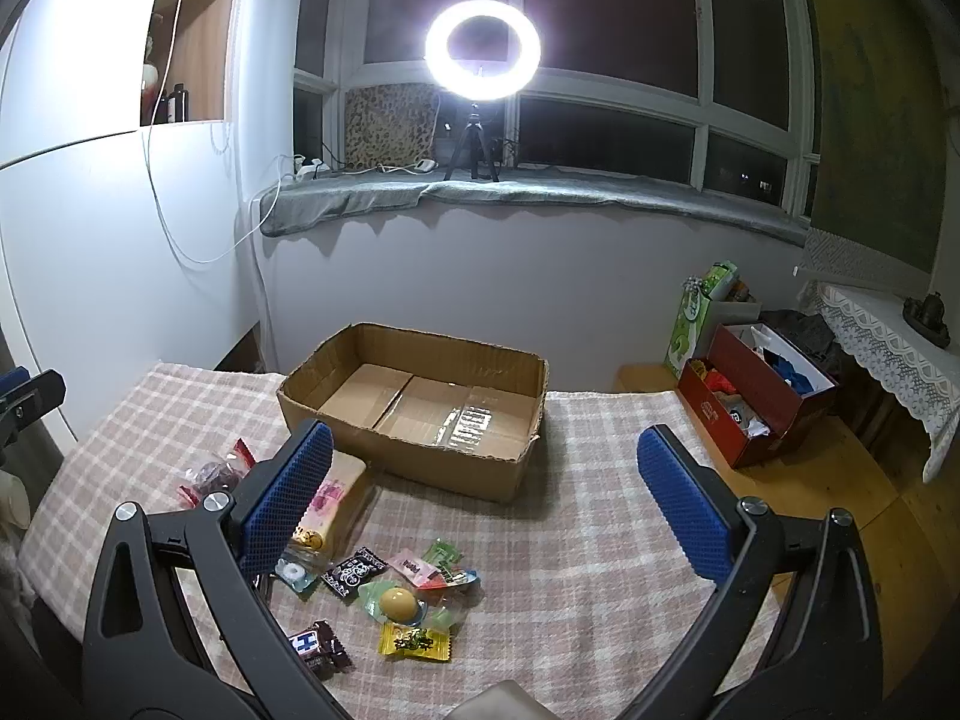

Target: Organize snacks

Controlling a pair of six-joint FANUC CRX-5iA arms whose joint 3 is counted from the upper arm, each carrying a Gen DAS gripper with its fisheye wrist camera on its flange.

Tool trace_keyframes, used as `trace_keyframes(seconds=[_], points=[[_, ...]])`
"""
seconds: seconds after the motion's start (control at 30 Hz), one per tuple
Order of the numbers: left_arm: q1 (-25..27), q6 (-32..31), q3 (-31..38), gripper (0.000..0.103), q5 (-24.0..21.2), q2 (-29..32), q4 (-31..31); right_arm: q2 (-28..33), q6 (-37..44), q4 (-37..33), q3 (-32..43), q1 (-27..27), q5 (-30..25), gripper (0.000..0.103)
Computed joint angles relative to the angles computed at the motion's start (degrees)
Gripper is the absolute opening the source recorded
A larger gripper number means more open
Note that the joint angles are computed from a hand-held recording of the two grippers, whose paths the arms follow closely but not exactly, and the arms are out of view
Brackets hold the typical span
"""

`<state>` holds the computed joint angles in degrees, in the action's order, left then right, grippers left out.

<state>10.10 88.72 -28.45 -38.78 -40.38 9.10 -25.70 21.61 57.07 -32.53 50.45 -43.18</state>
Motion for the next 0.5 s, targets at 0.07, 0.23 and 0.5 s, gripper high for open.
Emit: trace_keyframes(seconds=[0.07, 0.23, 0.5], points=[[-0.31, 0.44, 0.18, 0.102, -0.05, 0.08, -0.51, -0.11, 0.01, -0.05, -0.14, 0.0, 0.01, 0.103], [0.02, 0.06, 0.12, 0.102, -0.13, 0.07, -0.02, -0.1, 0.06, -0.26, -0.09, 0.18, -0.25, 0.103], [-0.06, 0.2, 0.19, 0.102, -0.21, 0.06, -0.2, 0.05, 0.08, -0.2, -0.02, 0.18, -0.25, 0.103]])
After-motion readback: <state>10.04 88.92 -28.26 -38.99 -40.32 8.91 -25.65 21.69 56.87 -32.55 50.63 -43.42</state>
